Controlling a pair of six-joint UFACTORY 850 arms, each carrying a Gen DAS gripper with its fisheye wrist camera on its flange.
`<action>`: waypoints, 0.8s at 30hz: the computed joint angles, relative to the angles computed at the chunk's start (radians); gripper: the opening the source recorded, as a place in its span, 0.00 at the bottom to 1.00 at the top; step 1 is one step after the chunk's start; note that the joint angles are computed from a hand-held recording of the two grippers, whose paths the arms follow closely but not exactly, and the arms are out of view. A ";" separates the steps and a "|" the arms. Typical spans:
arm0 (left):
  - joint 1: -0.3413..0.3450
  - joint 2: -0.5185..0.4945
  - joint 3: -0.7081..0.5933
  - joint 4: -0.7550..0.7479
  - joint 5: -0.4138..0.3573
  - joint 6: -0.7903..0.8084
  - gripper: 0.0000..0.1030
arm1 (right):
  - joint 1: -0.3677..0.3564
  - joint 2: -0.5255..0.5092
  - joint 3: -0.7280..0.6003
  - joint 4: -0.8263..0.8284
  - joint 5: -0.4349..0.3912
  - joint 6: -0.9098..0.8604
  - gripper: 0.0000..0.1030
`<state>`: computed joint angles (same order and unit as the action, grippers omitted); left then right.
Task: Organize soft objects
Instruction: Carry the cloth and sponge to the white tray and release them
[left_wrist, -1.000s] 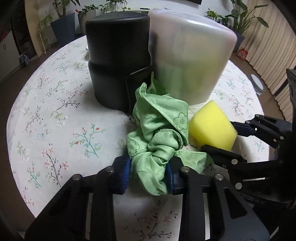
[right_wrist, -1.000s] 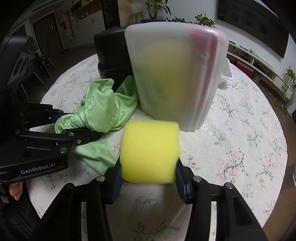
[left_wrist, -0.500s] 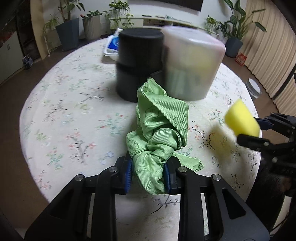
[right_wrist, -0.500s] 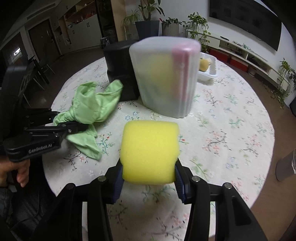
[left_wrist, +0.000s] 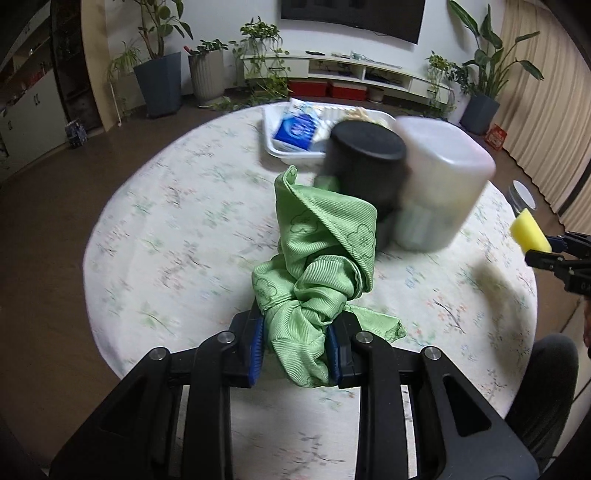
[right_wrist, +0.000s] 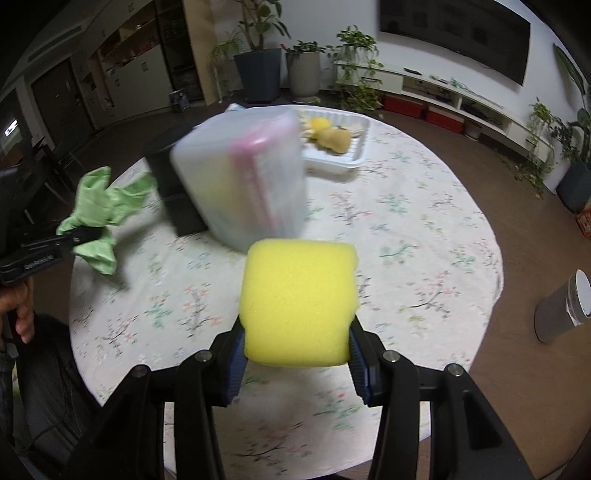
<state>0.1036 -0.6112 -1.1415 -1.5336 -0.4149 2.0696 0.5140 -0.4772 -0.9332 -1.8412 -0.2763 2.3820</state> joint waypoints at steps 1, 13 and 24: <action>0.004 -0.007 -0.014 0.013 0.002 -0.015 0.24 | -0.010 0.002 0.002 0.004 0.002 -0.006 0.48; -0.033 -0.137 -0.338 0.278 0.015 -0.323 0.24 | -0.172 -0.053 -0.147 0.330 0.013 -0.471 0.49; -0.152 -0.412 -0.842 0.712 -0.130 -0.777 0.24 | -0.279 -0.275 -0.540 0.926 -0.001 -1.222 0.49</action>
<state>-0.0483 -1.0237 -1.9832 -0.8213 -0.5447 1.2922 0.2351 -0.7522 -1.4732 -0.9151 -0.2770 1.1602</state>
